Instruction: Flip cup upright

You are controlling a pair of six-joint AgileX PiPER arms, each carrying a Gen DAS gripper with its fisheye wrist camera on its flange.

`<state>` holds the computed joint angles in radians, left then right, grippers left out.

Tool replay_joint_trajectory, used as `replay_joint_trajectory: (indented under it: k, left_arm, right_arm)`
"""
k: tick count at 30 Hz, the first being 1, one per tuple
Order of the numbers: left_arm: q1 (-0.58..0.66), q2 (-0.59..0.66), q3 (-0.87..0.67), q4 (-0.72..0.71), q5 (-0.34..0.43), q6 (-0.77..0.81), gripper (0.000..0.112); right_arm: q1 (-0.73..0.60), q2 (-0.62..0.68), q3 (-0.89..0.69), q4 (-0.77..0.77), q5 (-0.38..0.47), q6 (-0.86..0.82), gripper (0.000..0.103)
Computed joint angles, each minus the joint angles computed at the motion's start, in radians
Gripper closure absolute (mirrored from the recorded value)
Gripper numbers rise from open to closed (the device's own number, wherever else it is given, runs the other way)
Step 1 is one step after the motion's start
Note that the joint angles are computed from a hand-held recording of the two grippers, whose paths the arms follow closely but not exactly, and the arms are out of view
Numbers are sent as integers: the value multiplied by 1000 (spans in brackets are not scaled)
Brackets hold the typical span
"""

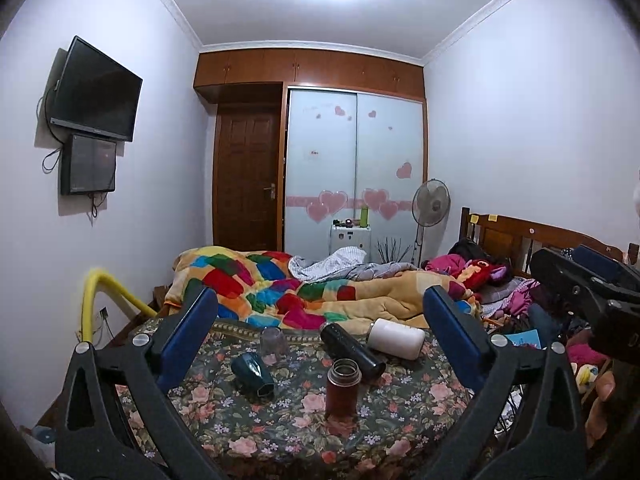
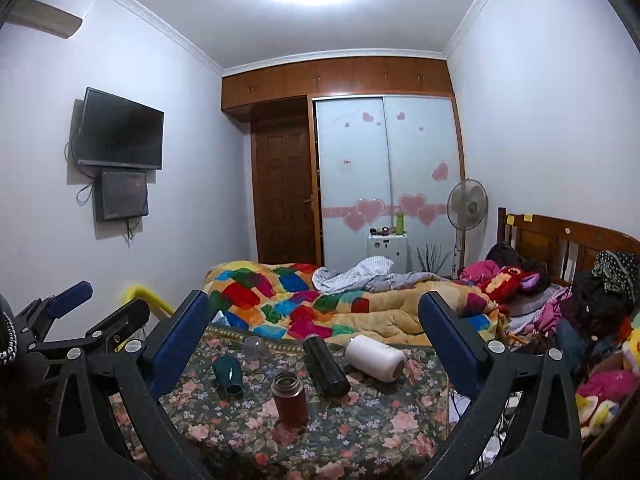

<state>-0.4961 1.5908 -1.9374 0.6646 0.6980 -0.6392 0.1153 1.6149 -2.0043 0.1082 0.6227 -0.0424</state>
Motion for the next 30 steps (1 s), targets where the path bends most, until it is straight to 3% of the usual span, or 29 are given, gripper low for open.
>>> replay_joint_trajectory:
  k: [30]
  left_arm:
    - [-12, 0, 12, 25, 8, -32, 9]
  right_arm:
    - [-13, -41, 58, 22, 14, -30, 0]
